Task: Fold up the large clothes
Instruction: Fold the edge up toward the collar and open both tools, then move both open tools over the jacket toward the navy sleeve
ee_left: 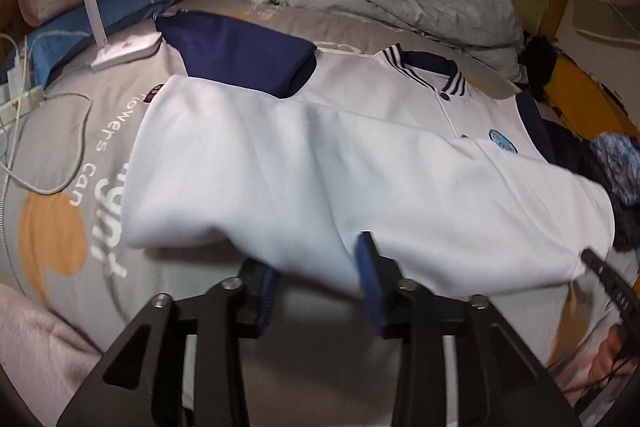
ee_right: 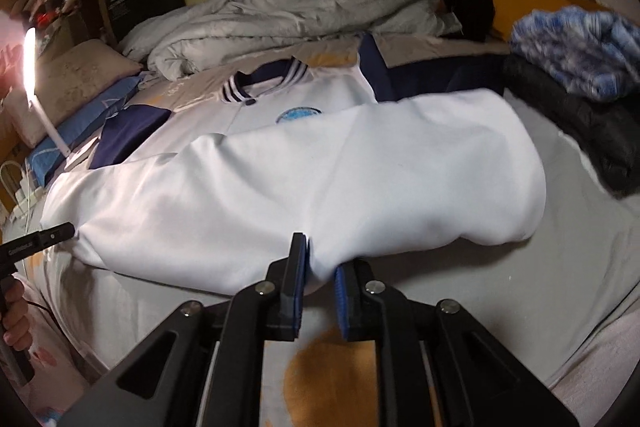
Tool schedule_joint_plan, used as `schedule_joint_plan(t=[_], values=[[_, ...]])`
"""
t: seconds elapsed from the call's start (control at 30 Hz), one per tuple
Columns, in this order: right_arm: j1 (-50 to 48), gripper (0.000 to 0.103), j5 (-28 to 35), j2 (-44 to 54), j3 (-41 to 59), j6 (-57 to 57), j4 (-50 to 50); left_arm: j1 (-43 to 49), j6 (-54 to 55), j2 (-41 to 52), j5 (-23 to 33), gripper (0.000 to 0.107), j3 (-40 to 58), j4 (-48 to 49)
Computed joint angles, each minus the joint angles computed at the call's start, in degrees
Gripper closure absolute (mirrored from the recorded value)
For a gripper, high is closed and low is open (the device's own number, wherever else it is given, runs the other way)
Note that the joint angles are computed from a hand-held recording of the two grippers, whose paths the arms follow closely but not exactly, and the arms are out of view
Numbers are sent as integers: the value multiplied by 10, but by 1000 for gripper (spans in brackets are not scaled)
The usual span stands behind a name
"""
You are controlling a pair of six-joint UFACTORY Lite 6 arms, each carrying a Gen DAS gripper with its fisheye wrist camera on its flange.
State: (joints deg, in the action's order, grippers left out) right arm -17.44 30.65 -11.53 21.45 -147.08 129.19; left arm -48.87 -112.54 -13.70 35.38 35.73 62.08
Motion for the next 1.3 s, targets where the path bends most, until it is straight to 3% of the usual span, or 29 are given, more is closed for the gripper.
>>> schedule_joint_plan(t=[0.2, 0.3, 0.4, 0.57, 0.7, 0.8, 0.9, 1.07, 1.13, 1.3], values=[[-39, 90, 31, -25, -16, 68, -58, -126, -53, 18, 109, 40, 11, 28], [-39, 89, 31, -61, -48, 47, -56, -168, -65, 27, 154, 28, 29, 44], [0, 89, -25, -93, -54, 44, -68, -192, -73, 27, 177, 20, 41, 67], [8, 90, -31, -193, -72, 132, -173, -206, -23, 47, 228, 16, 115, 79], [2, 70, -13, -325, -80, 220, -260, -214, 5, 33, 268, 7, 163, 128], [-52, 63, 71, -350, -23, 354, -376, -214, 35, 37, 300, 6, 222, 165], [-100, 56, 138, -322, 50, 411, -405, -198, 65, 33, 274, 4, 268, 199], [-126, 52, 153, -197, 237, 557, -455, -148, 148, 78, 225, 4, 387, 193], [-114, 51, 144, -132, 330, 644, -509, -113, 192, 105, 189, 4, 445, 164], [-90, 49, 98, -7, 462, 695, -520, -36, 244, 176, 147, 4, 543, 124]])
